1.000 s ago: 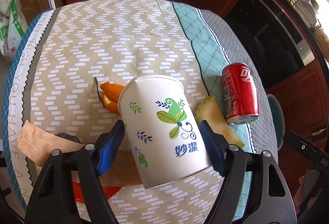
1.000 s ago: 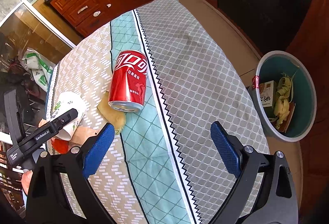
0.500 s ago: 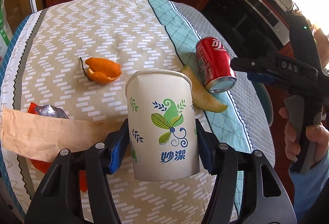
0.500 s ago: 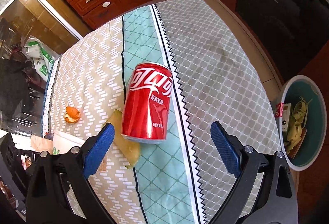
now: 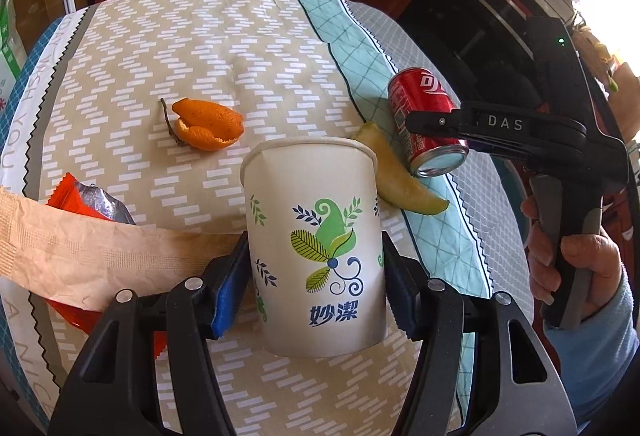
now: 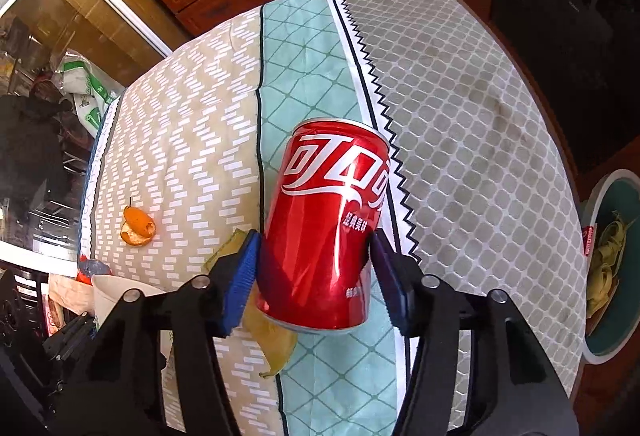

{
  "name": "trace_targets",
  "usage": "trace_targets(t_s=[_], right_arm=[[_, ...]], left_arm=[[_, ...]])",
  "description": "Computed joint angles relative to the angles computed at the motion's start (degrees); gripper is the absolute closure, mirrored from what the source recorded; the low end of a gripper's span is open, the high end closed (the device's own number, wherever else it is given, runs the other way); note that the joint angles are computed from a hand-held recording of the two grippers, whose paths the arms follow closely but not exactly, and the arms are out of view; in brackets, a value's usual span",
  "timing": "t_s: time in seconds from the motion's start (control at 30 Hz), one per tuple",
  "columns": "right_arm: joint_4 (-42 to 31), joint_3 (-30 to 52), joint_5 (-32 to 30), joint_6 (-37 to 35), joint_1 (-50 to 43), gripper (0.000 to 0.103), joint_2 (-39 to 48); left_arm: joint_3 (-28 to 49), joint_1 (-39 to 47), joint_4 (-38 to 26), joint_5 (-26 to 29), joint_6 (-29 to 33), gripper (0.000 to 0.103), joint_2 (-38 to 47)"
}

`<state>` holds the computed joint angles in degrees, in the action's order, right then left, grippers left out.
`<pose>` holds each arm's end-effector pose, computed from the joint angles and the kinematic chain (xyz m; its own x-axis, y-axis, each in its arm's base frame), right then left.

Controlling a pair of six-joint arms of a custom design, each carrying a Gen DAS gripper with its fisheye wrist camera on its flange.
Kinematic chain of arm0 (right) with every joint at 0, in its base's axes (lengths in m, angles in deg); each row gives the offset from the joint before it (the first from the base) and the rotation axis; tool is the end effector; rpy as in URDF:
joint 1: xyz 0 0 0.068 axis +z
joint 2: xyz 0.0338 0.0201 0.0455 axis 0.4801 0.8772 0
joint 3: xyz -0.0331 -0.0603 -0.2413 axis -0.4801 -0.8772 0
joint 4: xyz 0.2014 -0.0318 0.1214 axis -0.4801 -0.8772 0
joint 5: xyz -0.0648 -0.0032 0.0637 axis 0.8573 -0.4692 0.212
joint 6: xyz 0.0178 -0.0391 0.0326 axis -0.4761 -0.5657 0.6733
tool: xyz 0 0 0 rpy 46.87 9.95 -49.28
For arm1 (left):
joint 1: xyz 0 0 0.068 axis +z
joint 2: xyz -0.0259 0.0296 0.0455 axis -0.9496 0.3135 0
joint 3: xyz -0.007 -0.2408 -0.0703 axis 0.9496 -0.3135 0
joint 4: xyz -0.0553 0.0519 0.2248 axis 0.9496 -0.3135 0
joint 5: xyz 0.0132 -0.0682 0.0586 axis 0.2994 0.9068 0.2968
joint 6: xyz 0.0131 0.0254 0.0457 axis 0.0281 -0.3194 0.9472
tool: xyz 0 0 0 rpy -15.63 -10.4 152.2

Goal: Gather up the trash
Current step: 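Grasp the white paper cup with the left tool while the right tool grasps the red can, then carry the white cup and red can over the teal bin and release both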

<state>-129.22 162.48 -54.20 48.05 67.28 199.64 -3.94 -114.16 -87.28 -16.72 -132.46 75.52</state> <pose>0.2902 0.2377 0.2233 -0.8732 -0.3077 -0.3779 -0.4161 0.8745 0.2494 0.1341 -0.1148 0.2352 -0.8609 -0.3015 -0.4098 -0.1672 0.9284 -0.3318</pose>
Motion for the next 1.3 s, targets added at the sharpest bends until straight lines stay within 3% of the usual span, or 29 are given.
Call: trace_targets(t_s=[0.4, 0.87, 1.13, 1.3], right_arm=[[-0.23, -11.86, -3.67, -0.91, -4.09, 0.053, -16.46], [-4.77, -21.36, -12.89, -3.83, -14.57, 0.054, -33.39], [-9.32, -21.24, -19.9, -9.89, -26.33, 0.054, -39.14], [-13.92, -19.21, -25.52, -17.57, -39.78, 0.054, -39.26]], left_arm=[[8.57, -8.87, -7.31, -8.4, -4.47, 0.043, 3.76], [22.36, -19.96, -15.28, -15.93, -10.81, 0.043, 11.51], [32.55, -20.12, -14.63, -14.85, -6.07, 0.043, 21.47], [46.95, -19.09, -12.83, -12.24, 1.92, 0.043, 35.56]])
